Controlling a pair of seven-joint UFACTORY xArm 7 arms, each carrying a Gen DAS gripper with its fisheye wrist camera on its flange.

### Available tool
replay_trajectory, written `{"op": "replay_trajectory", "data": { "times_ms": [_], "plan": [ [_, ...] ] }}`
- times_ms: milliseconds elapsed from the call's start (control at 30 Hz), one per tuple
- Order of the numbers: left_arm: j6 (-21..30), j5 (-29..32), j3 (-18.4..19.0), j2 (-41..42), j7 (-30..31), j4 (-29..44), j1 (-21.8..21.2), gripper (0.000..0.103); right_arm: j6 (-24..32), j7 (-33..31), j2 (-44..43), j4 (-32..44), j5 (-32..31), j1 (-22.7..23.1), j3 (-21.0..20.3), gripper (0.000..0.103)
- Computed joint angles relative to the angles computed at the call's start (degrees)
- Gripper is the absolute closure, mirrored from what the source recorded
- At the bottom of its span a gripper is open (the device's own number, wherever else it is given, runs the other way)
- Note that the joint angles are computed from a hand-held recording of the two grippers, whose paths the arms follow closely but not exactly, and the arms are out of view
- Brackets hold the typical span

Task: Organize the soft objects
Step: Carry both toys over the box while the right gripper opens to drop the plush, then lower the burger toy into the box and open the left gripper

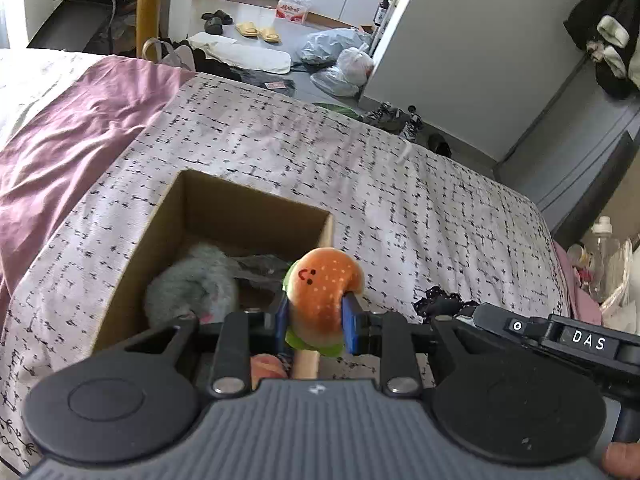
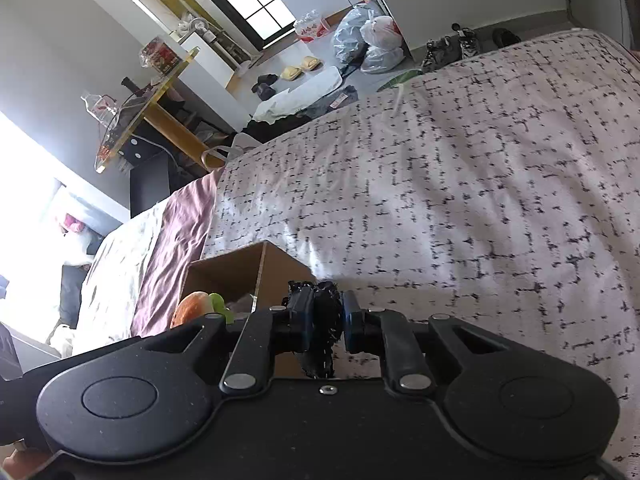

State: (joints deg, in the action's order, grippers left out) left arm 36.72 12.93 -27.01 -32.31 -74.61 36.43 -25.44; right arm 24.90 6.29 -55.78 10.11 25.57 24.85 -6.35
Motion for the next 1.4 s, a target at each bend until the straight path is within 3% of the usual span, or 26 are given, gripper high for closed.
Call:
{"op": "replay_trajectory", "data": {
  "times_ms": [367, 667, 700, 833, 1300, 1400],
  "plan": [
    [-0.66, -2.61, 4.03, -6.24, 3.37, -5.77, 0.92, 0.076, -6.96, 4.27, 10.03, 5.15, 0.49, 6.12, 3.8, 0.088],
    [-1.37, -5.52, 6.48, -9.97, 7.39, -9.57, 2.03, 0.076, -10.61, 5.94, 18.57, 9.48, 1.4, 11.31, 4.62, 0.085],
    [-1.36, -5.74, 6.68, -10.27, 7.83, -9.81, 2.24, 0.076, -10.53, 6.37, 19.46, 9.95, 1.27, 11.33, 5.18, 0.083],
    [-1.62, -6.58, 7.49, -11.0, 9.37, -10.73, 3.24, 0.076, -9.99, 9.42, 21.71, 10.82, -0.27, 9.32, 8.05, 0.054],
    [-4.82, -6.56, 7.94, -5.85, 13.79, -8.08, 6.8, 0.074, -6.96, 14.07, 18.87, 9.34, -4.46, 4.76, 9.33, 0.048],
    [-4.96, -6.0, 7.82, -4.89, 13.86, -7.06, 7.47, 0.066, -5.97, 14.49, 17.24, 8.61, -5.34, 3.91, 9.13, 0.048]
  ]
}}
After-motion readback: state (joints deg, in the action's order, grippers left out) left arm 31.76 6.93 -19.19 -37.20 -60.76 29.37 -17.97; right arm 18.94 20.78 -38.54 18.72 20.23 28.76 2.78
